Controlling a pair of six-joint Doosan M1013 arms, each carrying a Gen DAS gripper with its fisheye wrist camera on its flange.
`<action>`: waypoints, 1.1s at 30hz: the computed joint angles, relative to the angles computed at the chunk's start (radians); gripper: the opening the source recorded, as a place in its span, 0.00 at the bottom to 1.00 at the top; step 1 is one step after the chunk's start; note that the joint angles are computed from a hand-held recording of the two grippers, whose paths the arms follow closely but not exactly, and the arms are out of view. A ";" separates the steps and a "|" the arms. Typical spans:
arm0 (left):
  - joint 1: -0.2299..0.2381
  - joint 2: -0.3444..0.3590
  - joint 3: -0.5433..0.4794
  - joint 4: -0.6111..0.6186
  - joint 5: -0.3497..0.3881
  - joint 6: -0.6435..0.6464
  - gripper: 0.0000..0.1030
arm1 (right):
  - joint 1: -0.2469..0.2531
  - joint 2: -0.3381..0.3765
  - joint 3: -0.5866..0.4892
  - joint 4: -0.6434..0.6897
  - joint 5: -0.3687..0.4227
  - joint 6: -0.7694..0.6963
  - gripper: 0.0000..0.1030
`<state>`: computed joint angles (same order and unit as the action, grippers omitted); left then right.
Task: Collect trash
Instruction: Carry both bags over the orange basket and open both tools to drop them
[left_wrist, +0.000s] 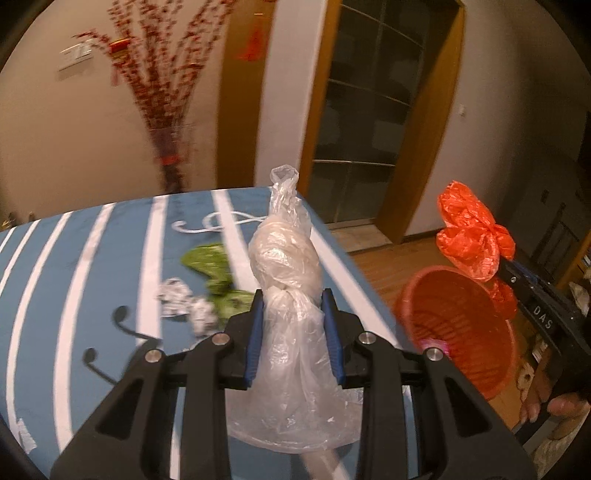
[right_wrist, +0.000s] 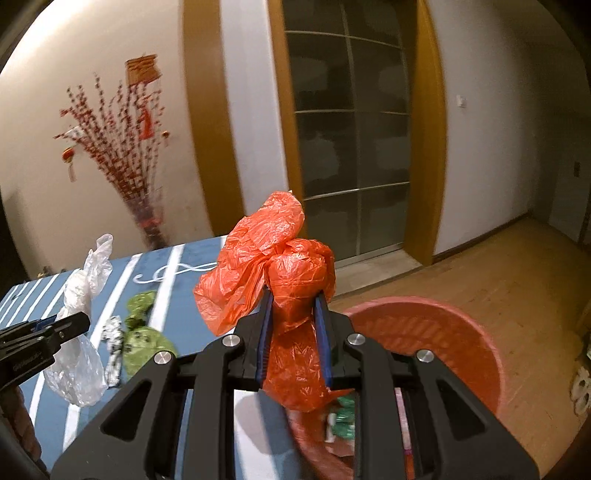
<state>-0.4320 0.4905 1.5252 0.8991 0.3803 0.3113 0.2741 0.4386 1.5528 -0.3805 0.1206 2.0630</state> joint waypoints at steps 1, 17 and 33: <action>-0.006 0.007 -0.010 -0.022 -0.007 0.024 0.30 | -0.005 -0.006 0.010 -0.056 -0.004 0.059 0.20; -0.074 0.112 -0.165 -0.420 -0.051 0.447 0.30 | -0.063 -0.060 0.110 -1.014 0.030 1.057 0.20; -0.109 0.192 -0.283 -0.631 -0.010 0.689 0.30 | -0.095 -0.056 0.115 -0.926 0.039 1.026 0.20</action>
<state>-0.5406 0.6828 1.2421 0.2678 0.3706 1.0000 0.1796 0.3830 1.6682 -1.3065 0.1595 3.0892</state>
